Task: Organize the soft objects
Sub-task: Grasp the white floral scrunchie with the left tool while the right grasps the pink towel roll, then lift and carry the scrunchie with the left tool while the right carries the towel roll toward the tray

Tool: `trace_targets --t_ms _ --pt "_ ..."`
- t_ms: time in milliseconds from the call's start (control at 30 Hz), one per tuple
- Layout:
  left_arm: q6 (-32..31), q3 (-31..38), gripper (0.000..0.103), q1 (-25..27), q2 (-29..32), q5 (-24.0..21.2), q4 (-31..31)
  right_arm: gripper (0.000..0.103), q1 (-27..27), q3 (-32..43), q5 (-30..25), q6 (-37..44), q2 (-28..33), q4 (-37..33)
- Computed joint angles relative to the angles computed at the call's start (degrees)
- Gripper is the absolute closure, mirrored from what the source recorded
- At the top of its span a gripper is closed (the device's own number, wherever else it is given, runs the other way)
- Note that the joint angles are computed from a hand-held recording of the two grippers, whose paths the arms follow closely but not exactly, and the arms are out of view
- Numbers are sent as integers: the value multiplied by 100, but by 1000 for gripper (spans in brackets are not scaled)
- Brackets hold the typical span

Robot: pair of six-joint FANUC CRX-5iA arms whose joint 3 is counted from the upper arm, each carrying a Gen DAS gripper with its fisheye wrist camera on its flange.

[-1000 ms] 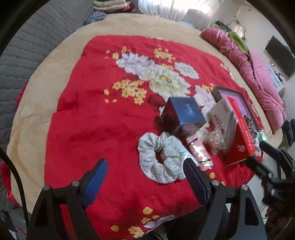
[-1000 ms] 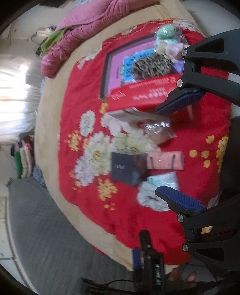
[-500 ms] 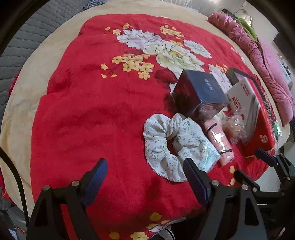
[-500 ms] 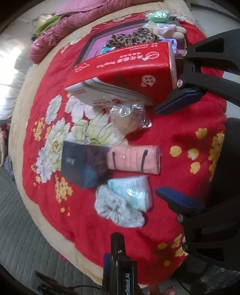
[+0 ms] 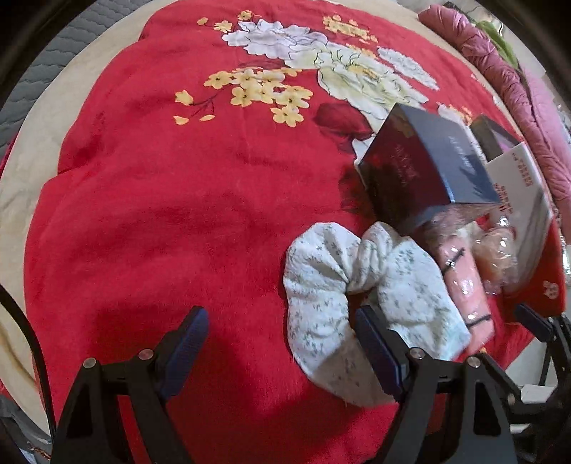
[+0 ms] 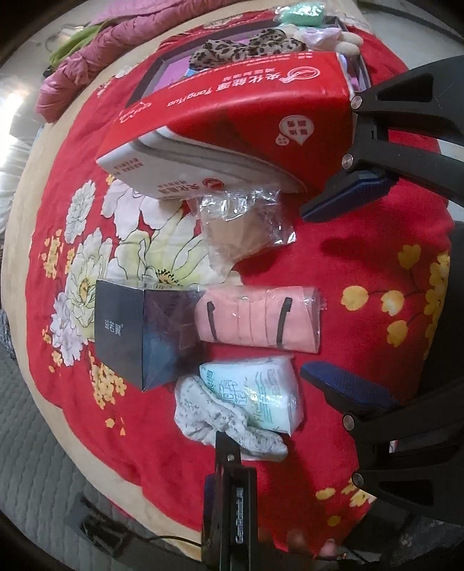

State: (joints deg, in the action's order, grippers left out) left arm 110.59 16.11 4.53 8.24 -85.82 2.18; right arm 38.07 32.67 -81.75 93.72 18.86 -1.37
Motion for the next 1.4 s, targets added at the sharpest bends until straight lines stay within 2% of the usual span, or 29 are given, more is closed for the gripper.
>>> trace_targets --t_ms 200,467,567,633,700,833,967,1033,1133,1200,1233,1267,1300,1400 --pt "-66 226 20 -116 215 -138 -292 22 88 -23 -24 23 147 180" --pt "-165 214 20 -75 268 -53 -256 27 48 180 -56 -40 360 38" --pt "-198 178 20 -36 272 -11 -236 37 -4 285 -79 -52 431 -85" --pt "-208 195 20 -32 304 0 -248 52 -22 309 -73 -53 440 -144" --pt "-211 201 20 -17 333 30 -258 61 -12 312 -69 -13 430 -158" --pt "-172 261 21 -64 376 8 -341 64 6 273 -64 103 363 -153" --pt "-114 271 27 -134 351 16 -399 65 -87 232 -150 72 279 -300" --pt "-70 201 33 -116 268 30 -392 65 -160 257 -196 0 258 -411" --pt "-14 211 51 -108 233 5 -472 65 -213 230 -183 -32 190 -435" --pt "54 145 73 -70 155 99 -453 65 -231 249 -172 -59 157 -440" --pt "97 44 77 -7 79 196 -358 65 -249 265 -154 -70 132 -454" --pt "118 -1 87 38 40 217 -298 65 -251 279 -140 -84 117 -450" --pt "115 -75 92 101 -23 269 -197 65 -252 282 -110 -96 91 -442" --pt "63 -234 96 219 -168 389 74 65 -277 314 -56 -128 34 -490"
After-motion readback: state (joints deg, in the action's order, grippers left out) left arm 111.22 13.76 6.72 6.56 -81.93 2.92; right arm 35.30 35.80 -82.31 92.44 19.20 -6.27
